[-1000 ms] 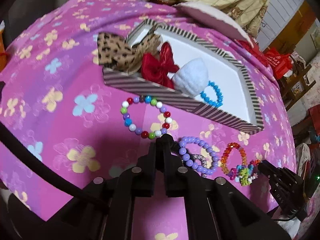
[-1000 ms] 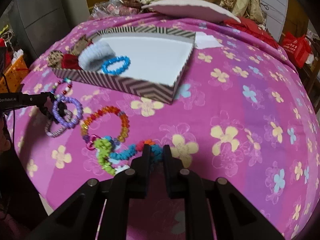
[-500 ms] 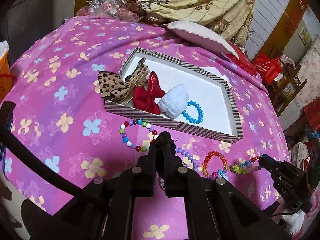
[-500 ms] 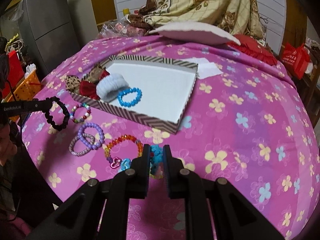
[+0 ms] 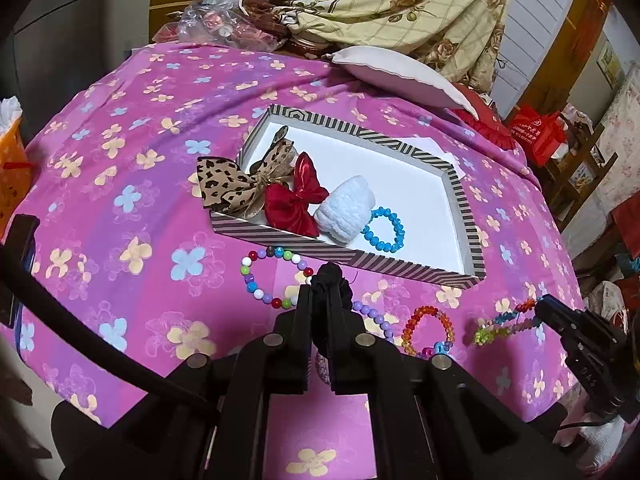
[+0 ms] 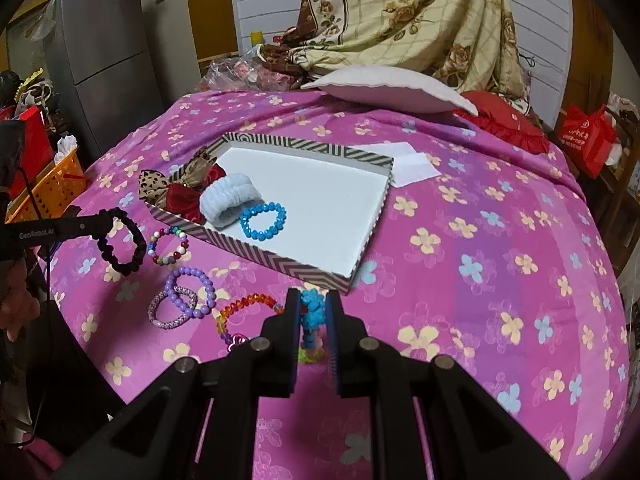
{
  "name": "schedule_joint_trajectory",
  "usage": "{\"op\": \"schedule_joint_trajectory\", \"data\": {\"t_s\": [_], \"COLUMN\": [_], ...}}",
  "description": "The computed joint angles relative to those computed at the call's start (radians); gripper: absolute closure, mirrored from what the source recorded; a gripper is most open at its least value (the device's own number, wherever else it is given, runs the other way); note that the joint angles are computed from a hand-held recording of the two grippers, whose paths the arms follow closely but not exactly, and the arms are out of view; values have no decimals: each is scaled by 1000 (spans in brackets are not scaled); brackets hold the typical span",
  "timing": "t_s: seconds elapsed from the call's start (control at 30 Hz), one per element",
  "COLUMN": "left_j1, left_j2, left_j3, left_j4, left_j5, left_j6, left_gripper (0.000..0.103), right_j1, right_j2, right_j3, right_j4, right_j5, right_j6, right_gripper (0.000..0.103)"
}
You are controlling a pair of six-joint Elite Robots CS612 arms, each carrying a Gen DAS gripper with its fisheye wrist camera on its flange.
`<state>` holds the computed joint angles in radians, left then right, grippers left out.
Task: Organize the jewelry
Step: 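Lift the black scrunchie and flower bracelet off the bedspread with both tools, then carry the scrunchie and flower bracelet into the tray and open both tools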
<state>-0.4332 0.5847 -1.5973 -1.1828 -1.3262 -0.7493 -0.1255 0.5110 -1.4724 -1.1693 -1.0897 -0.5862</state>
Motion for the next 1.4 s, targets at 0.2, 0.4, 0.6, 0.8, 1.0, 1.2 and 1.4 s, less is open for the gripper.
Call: {"op": "schedule_joint_trajectory", "data": {"t_s": [0.2,0.4,0.6,0.8,1.0,1.2,1.4], "left_j1": [-4,-2,0,5,10,16,21], "left_j2": [-13,-24,-35,-48,-63,-73,-81], "left_j3": [23,48,72,101,134,161,184], "left_j4": [8,8,6,-1,-13,-19,-21], "left_j5": [23,40,58,72,84,87,88], "left_j6": [19,31,45,60,76,82,87], "left_gripper": [89,89,89,89,89,89,89], "right_j1": [6,16,29,43,58,68,75], "right_j2": [-17,-37,-56,-73,-90,-106,-114], "right_j3": [23,55,92,137,183,225,255], "right_j4": [-29,-62,-87,-111,-128,-145,-159], "right_j5": [8,7,2,-5,-22,-34,-44], "right_j6": [4,-1,-14,-11,-25,-32,-33], "right_gripper": [91,91,91,91,91,91,91]}}
